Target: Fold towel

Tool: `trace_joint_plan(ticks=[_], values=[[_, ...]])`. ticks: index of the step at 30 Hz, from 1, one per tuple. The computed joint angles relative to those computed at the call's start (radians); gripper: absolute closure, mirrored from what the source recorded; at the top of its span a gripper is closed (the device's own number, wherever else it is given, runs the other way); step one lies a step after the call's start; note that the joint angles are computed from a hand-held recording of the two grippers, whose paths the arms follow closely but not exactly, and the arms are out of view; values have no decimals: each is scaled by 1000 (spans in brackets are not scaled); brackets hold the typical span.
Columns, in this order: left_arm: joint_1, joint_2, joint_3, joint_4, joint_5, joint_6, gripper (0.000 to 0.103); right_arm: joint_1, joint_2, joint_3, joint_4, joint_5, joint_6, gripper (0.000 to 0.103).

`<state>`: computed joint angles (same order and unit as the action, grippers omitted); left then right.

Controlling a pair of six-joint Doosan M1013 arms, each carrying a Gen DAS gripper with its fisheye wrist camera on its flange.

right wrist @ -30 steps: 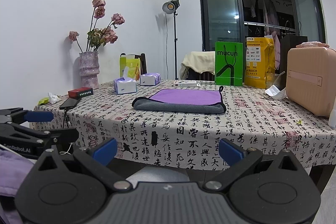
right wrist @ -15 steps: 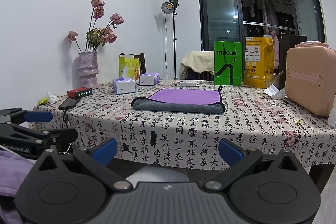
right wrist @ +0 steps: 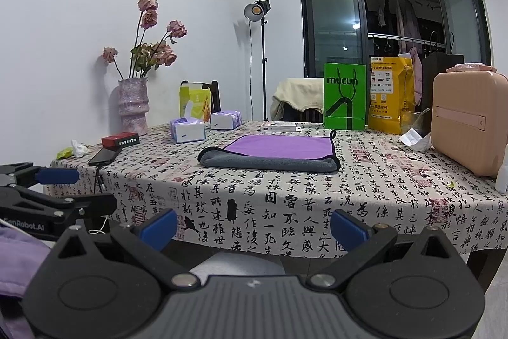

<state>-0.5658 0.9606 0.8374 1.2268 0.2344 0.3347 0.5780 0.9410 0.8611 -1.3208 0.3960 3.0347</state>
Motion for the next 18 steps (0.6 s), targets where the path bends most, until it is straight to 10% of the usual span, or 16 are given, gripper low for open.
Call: trace_joint_plan(ticks=[18], values=[[2, 1, -4, -48, -2, 47, 0, 3, 4, -8, 14, 11, -9, 0]])
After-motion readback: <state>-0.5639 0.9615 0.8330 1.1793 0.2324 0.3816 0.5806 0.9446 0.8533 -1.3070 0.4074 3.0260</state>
